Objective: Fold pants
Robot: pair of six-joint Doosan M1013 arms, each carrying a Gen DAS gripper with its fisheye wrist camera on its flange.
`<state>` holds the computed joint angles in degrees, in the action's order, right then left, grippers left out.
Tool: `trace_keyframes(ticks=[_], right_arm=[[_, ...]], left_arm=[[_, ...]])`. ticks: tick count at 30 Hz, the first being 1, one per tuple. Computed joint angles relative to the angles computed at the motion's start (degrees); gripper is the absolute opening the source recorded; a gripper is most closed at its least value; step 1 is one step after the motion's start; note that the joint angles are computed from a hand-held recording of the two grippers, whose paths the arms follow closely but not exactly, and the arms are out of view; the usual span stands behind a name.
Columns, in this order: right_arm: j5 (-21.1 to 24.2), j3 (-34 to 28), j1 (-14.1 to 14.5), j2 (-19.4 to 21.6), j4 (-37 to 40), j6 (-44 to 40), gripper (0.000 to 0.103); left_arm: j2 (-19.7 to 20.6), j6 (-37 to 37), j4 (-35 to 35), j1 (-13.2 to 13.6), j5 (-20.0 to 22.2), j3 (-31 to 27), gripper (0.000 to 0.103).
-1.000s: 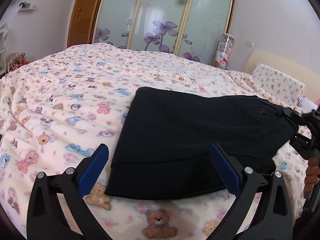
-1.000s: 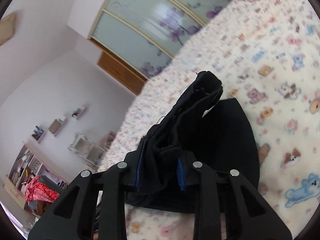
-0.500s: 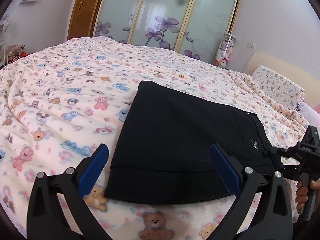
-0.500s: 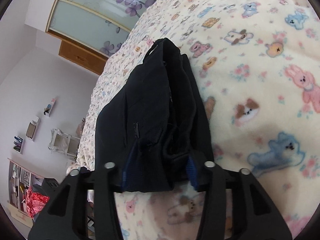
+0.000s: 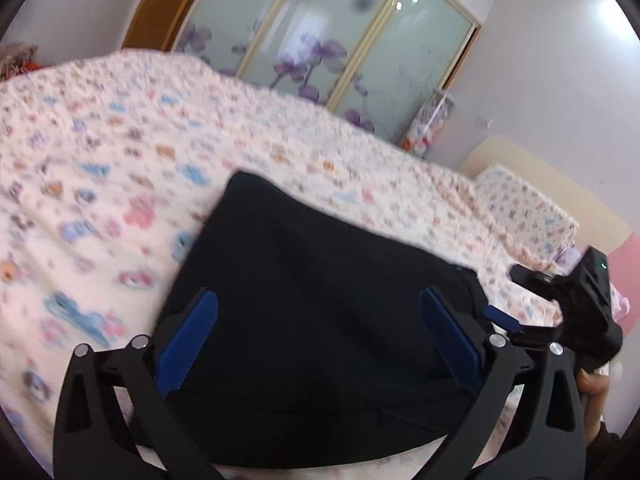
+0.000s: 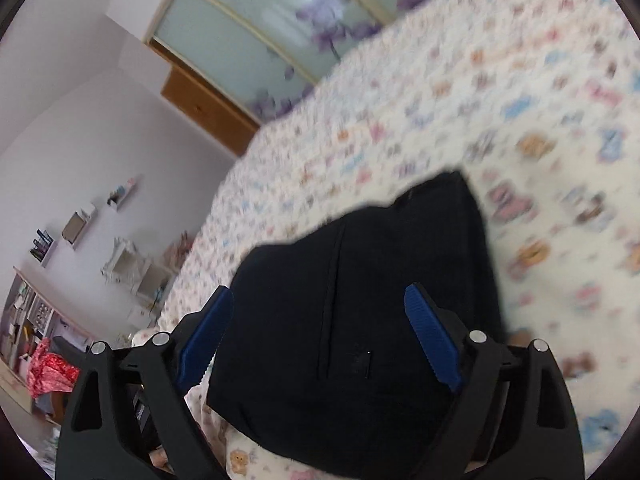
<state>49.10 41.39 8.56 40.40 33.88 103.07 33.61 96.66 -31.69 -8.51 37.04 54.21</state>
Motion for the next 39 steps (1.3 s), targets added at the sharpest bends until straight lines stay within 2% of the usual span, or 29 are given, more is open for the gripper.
trace_keyframes(ticks=[2,4,5,7,9,11,13,15,17,19,20,22,23,26,28,31,34,37,38,39], right_arm=[[1.06,-0.56,-0.48,1.01,0.87,2.78,0.088],[-1.0,1.56,-1.39,0.82,6.63,2.31,0.088],[-1.8,2.58,-1.76,0.62,9.64,1.34,0.087],[-3.03,5.38,-2.51,-0.29,15.94,-2.42,0.088],[-3.92,7.39,-2.78,-1.02,20.42,-6.27,0.088],[-4.28,8.77,-2.79,-2.1,21.66,-7.71,0.088],[-3.92,9.01,-2.8,-2.71,21.85,-8.92,0.09],[-2.6,10.06,-3.23,-3.88,25.01,-13.71,0.09],[-1.32,10.72,-3.38,-4.75,28.16,-18.34,0.096],[2.23,9.79,-3.37,-4.99,26.79,-19.77,0.101],[5.71,7.72,-3.03,-4.25,22.37,-17.36,0.102],[11.49,3.58,-2.26,-2.22,13.46,-10.72,0.102],[12.79,2.68,-2.02,-1.52,11.49,-9.27,0.102],[11.73,2.79,-1.98,-1.39,11.75,-9.92,0.102],[11.71,2.68,-2.06,-1.48,11.9,-10.18,0.102],[11.84,2.69,-1.89,-1.7,11.04,-10.26,0.102],[8.18,4.43,-2.01,-2.95,11.95,-11.27,0.102],[-2.85,10.59,-2.7,-6.72,13.27,-12.16,0.102],[-5.15,11.92,-3.18,-7.38,13.26,-10.3,0.102],[-5.44,12.17,-3.44,-7.42,12.69,-8.83,0.102]], left_arm=[[1.51,-5.36,8.41,-0.64,5.1,-2.91,0.101],[3.79,-5.37,11.75,-0.86,12.55,-6.91,0.101],[4.29,-5.06,13.5,-1.14,14.36,-7.79,0.101],[4.01,-5.58,17.64,-1.99,14.06,-7.29,0.101],[3.54,-5.89,18.29,-2.11,13.15,-6.36,0.101],[3.09,-5.96,18.26,-2.0,12.19,-5.66,0.101],[2.03,-6.44,19.71,-2.25,10.14,-4.02,0.101],[0.63,-7.12,22.73,-2.86,7.36,-1.85,0.101],[-0.37,-7.06,25.75,-3.36,4.44,-0.18,0.101],[-1.17,-8.1,29.81,-4.12,2.53,1.16,0.101],[-1.2,-8.45,31.18,-4.37,2.51,1.19,0.101],[-0.84,-9.15,33.32,-4.81,3.82,0.67,0.101],[-0.31,-8.71,32.93,-4.79,5.35,-0.14,0.101],[1.13,-7.55,29.08,-4.05,9.1,-2.43,0.101],[1.26,-6.89,26.99,-3.62,9.2,-2.48,0.101],[0.9,-7.49,28.56,-3.95,8.32,-1.77,0.101],[0.66,-7.78,29.22,-4.07,7.74,-1.48,0.101],[0.06,-8.84,32.18,-4.63,6.08,-0.59,0.101],[0.1,-9.11,33.11,-4.79,6.03,-0.68,0.101],[0.12,-9.4,33.99,-4.97,6.08,-0.69,0.101]])
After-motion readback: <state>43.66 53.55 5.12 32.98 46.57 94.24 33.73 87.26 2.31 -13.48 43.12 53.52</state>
